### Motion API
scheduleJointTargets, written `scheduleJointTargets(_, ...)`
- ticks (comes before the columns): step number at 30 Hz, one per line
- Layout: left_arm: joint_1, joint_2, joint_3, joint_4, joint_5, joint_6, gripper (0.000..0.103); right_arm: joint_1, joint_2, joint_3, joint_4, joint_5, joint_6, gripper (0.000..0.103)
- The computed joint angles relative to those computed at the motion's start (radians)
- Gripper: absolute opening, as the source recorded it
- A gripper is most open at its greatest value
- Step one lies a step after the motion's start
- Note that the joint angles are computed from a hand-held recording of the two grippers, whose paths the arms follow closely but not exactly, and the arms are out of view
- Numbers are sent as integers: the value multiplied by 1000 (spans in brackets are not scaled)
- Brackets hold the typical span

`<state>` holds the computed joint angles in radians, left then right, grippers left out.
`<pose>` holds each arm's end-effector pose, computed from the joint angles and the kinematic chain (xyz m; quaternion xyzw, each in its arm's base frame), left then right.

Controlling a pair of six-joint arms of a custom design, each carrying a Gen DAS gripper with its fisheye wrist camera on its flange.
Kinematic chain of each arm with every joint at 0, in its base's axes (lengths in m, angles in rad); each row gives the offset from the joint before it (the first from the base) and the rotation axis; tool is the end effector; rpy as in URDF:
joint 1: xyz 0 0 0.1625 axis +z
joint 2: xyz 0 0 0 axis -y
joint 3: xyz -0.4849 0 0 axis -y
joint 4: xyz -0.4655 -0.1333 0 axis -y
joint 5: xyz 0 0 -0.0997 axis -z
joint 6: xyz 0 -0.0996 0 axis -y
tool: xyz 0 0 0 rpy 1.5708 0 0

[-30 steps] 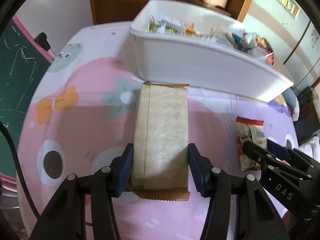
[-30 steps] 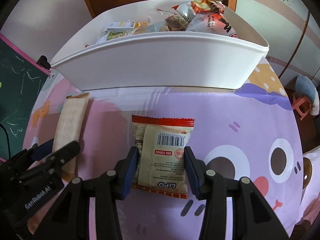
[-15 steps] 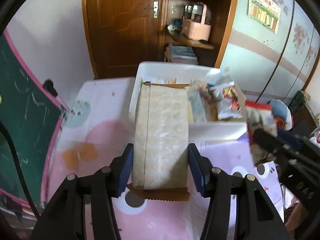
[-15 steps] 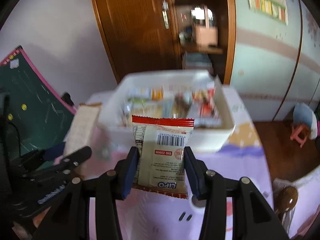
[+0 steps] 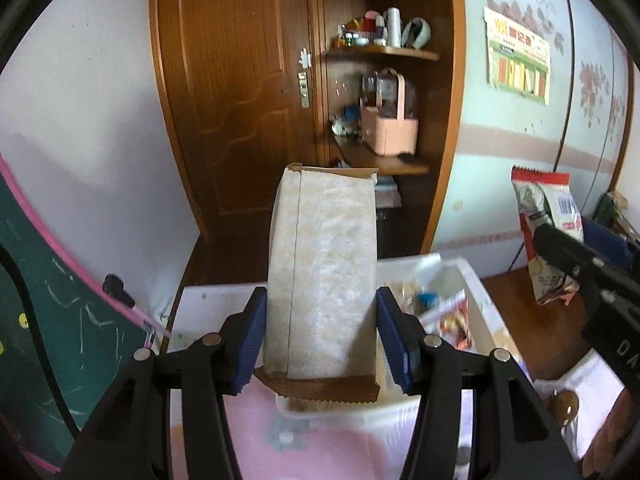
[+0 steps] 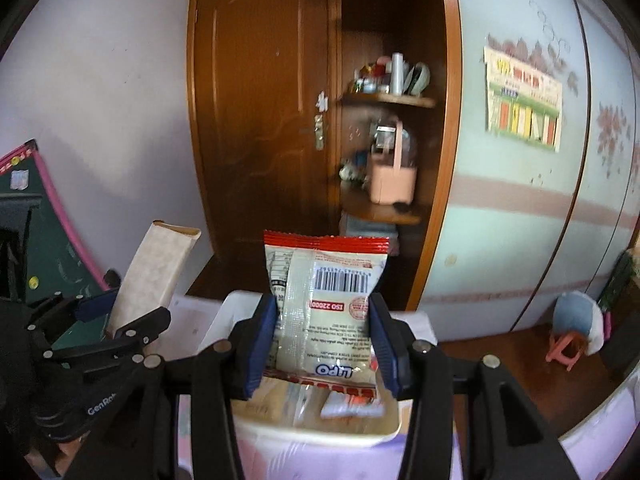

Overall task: Organize snacks
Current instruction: 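Lift both packs over the white basket and open both tools inside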

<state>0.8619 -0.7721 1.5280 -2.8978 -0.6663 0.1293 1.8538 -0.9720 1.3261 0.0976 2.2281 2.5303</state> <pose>-0.3623 -0.7475 0.1836 0.2388 0.8384 -0.3626 0.3294 0.2755 -0.6878 0.2775 0.1924 -0.7974 0.4509 0.3520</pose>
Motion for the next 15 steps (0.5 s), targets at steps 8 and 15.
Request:
scheduleJointTargets(8,59,95,-150,70,-21,-49,53,-53,130,-206,160,15,51,49)
scheduleJointTargets(15,91,144,-187,101,-2,-8,96,-94,227,-318,308,59,118,87)
